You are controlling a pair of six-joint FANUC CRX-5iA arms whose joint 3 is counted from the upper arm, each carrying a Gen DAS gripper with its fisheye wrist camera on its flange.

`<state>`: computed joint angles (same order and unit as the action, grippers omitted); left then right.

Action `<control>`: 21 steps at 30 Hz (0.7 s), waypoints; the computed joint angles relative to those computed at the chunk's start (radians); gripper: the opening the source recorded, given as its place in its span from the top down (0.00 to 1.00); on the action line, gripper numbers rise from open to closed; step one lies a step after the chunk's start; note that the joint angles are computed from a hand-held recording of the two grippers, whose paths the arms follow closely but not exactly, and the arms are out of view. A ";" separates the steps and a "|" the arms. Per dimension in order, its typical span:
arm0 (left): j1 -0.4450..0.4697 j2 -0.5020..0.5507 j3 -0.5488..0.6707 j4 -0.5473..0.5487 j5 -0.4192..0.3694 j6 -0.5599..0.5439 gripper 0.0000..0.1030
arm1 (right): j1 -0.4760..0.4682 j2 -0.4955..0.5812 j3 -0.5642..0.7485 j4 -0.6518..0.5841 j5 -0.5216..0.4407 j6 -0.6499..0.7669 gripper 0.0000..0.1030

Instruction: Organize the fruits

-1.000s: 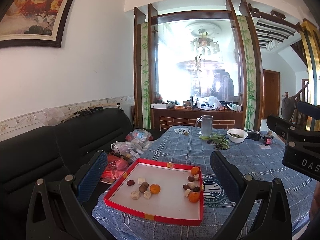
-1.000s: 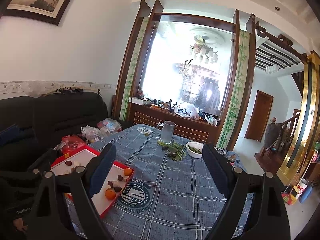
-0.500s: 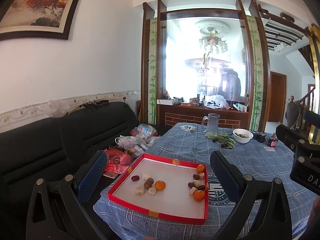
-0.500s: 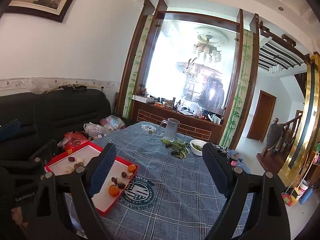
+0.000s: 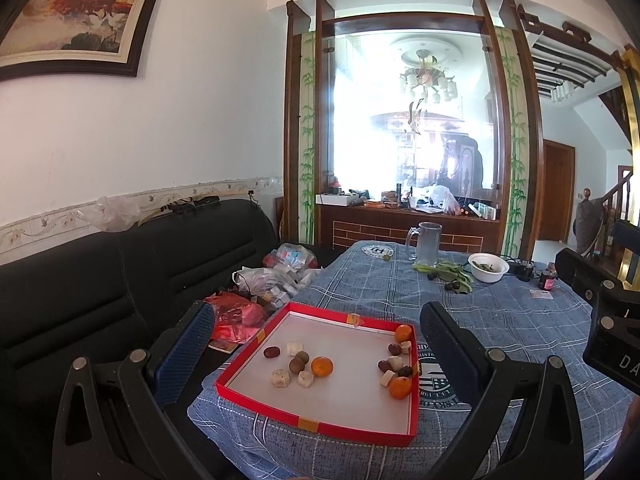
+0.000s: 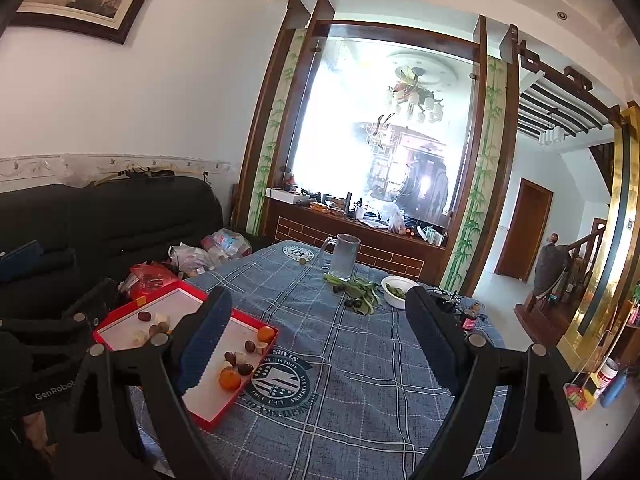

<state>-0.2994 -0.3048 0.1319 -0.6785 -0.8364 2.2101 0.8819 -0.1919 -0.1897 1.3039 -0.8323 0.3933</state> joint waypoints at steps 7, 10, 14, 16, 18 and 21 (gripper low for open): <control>0.004 -0.003 -0.004 -0.002 0.004 0.007 0.00 | -0.003 -0.002 -0.007 0.008 0.003 -0.010 0.13; 0.001 -0.002 -0.003 -0.005 0.001 0.008 0.00 | -0.003 -0.003 -0.009 0.007 0.002 -0.010 0.13; 0.000 -0.002 -0.002 -0.006 0.000 0.010 0.00 | -0.003 -0.004 -0.011 0.008 0.003 -0.012 0.13; -0.003 -0.001 0.000 -0.010 -0.003 0.013 0.00 | -0.004 -0.004 -0.011 0.009 0.004 -0.013 0.13; -0.003 -0.001 0.000 -0.010 -0.002 0.013 0.00 | -0.004 -0.004 -0.009 0.008 0.004 -0.010 0.13; 0.000 -0.003 -0.004 -0.006 0.004 0.009 0.00 | -0.004 -0.004 -0.009 0.008 0.004 -0.010 0.13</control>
<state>-0.2991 -0.3079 0.1275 -0.6850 -0.8326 2.2194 0.8775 -0.1955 -0.1990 1.3118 -0.8285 0.3833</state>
